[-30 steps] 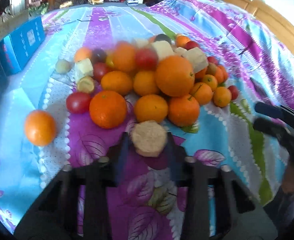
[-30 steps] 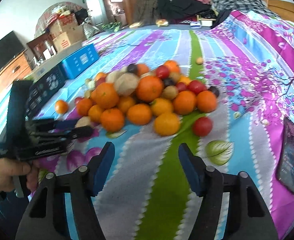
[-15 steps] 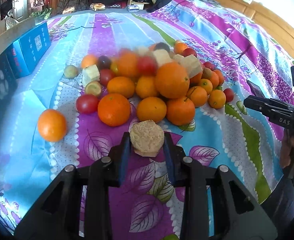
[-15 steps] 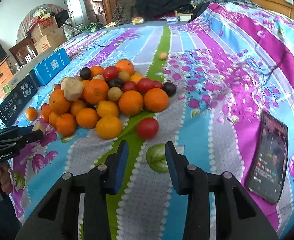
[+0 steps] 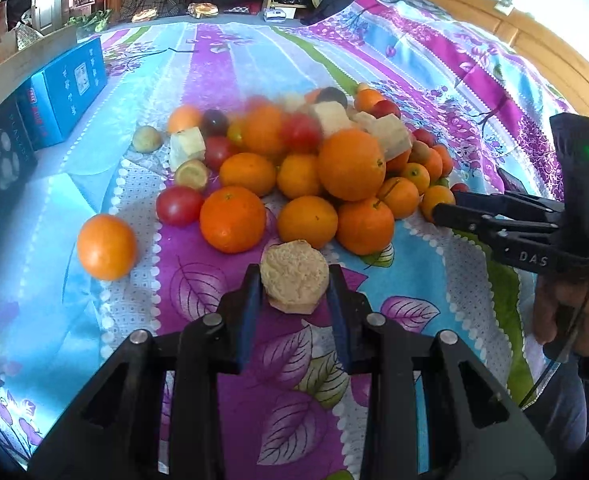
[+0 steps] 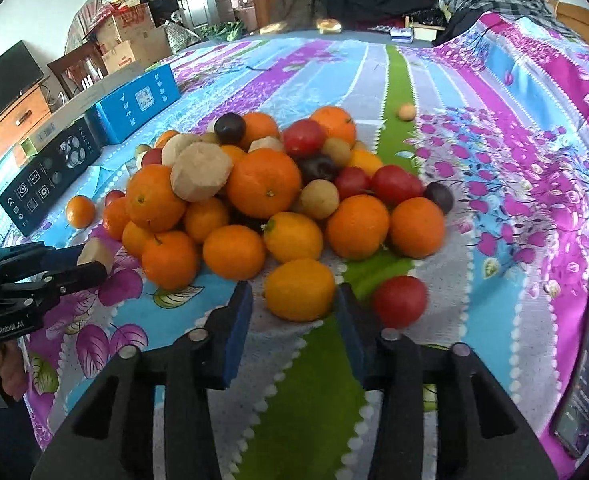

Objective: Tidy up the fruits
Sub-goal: 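Grasp the yellow orange with the right tool while the left tool holds the beige slice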

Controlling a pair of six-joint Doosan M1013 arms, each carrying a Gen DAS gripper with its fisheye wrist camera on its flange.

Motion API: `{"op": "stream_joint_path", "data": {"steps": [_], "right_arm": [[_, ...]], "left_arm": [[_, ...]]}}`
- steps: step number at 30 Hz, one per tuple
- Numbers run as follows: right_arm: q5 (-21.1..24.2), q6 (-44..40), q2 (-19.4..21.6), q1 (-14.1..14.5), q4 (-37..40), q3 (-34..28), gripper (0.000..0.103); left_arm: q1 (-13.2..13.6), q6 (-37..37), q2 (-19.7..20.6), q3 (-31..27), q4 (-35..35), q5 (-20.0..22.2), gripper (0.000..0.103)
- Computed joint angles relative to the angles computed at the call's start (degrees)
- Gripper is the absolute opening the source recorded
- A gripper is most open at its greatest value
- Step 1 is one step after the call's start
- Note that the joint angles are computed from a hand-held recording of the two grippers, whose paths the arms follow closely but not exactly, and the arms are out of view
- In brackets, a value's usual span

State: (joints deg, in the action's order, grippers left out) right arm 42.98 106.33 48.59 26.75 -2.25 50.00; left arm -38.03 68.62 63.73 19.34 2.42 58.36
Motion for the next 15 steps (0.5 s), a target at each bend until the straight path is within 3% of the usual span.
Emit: {"op": "stream_joint_path", "data": {"steps": [5, 8, 15], "right_arm": [[1.8, 0.84, 1.28, 0.16, -1.97, -1.73, 0.055], [2.78, 1.7, 1.81, 0.29, -3.4, -2.3, 0.046], [0.46, 5.94, -0.09, 0.64, -6.84, 0.23, 0.042]], "left_arm": [[0.01, -0.46, 0.61, -1.17, -0.27, 0.41, 0.033], [-0.03, -0.31, 0.74, -1.47, -0.49, 0.53, 0.033], [-0.12, -0.81, 0.46, -1.73, 0.61, 0.12, 0.033]]}}
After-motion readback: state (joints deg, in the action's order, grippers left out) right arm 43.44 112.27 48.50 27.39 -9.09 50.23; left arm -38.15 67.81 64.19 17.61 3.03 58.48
